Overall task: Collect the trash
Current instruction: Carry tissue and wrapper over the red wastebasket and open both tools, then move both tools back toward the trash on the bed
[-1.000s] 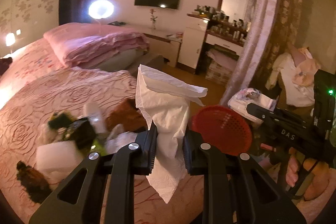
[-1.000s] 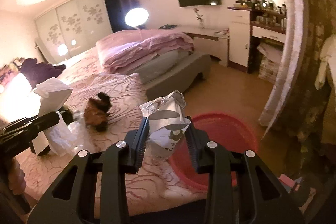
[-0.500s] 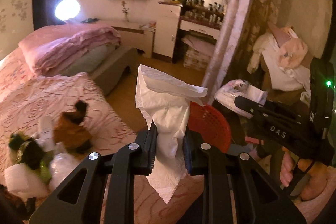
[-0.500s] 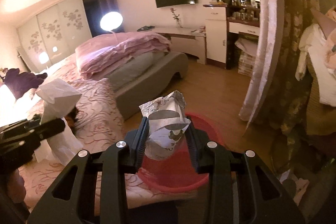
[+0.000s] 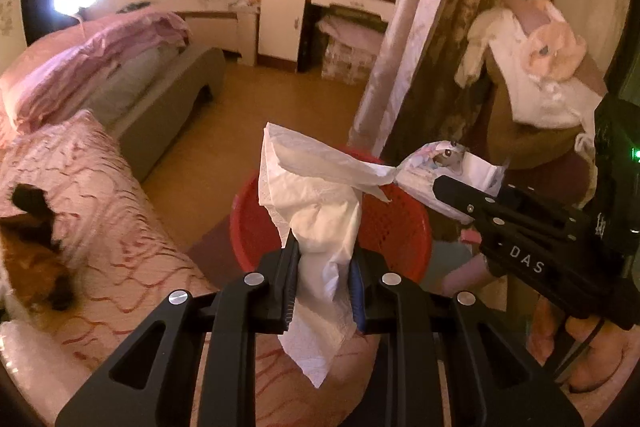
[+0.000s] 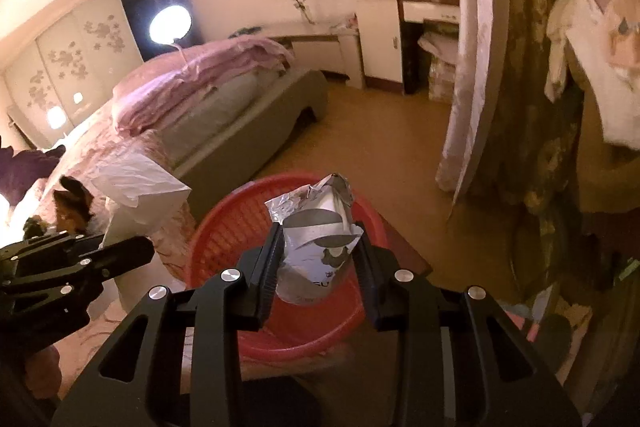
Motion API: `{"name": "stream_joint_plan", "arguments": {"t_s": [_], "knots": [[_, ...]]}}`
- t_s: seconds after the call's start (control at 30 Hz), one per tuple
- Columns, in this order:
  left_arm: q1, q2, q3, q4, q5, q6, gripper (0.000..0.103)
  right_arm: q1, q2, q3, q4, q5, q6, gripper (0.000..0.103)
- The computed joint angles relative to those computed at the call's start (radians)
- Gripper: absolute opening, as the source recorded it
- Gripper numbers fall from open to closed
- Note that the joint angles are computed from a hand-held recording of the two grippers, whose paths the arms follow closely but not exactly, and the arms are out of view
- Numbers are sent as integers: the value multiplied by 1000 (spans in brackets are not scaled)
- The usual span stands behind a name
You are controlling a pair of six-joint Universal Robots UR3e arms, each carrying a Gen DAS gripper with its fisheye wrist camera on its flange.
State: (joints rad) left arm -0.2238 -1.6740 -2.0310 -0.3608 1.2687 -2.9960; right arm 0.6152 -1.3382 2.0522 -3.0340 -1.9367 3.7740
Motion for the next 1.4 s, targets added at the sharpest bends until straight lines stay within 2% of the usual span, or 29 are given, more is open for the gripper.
{"name": "stream_joint_plan", "arguments": {"t_s": [0.1,0.23,0.37,0.5,0.57,0.97,1.2,1.4], "knots": [[-14,-55,28,-7,3,-1,21,-25,16,25,-21,29,0,34],[-17,-99,58,-31,-4,-5,30,-36,43,30,-31,47,2,35],[-16,-119,68,-38,-9,-7,54,-52,66,34,-46,78,-4,37],[2,-108,51,-29,-17,-10,62,-59,71,45,-60,95,2,52],[18,-89,32,-23,-22,-9,66,-58,68,46,-59,90,6,56],[67,56,-65,10,-9,-21,70,2,36,26,-19,4,28,58],[111,183,-152,12,-10,-19,70,80,22,-27,37,-83,40,58],[142,293,-209,-3,-10,-14,71,143,20,-73,63,-131,52,65]]}}
